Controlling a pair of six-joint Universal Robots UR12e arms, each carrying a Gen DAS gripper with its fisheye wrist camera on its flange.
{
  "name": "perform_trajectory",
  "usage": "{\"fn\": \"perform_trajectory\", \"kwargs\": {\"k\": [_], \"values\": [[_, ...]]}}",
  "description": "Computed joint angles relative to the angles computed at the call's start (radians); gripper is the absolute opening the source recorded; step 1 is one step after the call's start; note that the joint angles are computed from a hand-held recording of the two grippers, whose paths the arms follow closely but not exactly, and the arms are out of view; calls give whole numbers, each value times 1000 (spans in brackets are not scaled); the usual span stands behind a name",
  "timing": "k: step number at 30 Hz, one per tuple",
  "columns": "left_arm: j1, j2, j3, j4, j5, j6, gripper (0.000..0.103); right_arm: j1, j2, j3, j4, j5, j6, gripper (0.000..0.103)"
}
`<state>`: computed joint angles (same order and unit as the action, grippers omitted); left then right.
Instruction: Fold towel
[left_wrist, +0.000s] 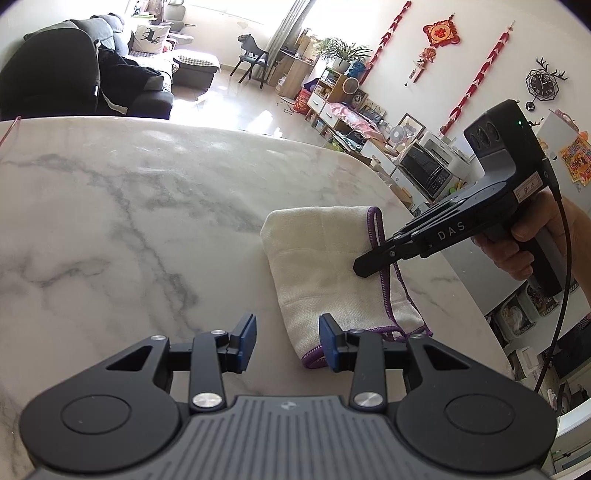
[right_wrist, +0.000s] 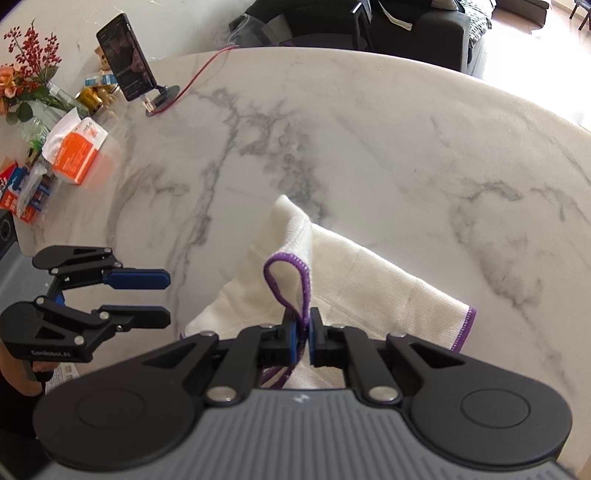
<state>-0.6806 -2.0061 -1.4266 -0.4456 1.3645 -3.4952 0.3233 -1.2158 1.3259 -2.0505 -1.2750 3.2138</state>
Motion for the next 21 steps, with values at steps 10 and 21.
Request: {"fn": "perform_trajectory", "kwargs": {"k": [10, 21], "values": [[-10, -37, 48, -54, -70, 62, 38, -31, -5, 1, 46, 17, -7, 10], [-28, -57, 69, -50, -118, 121, 38, -47, -10, -5, 85, 12, -10, 8]]}}
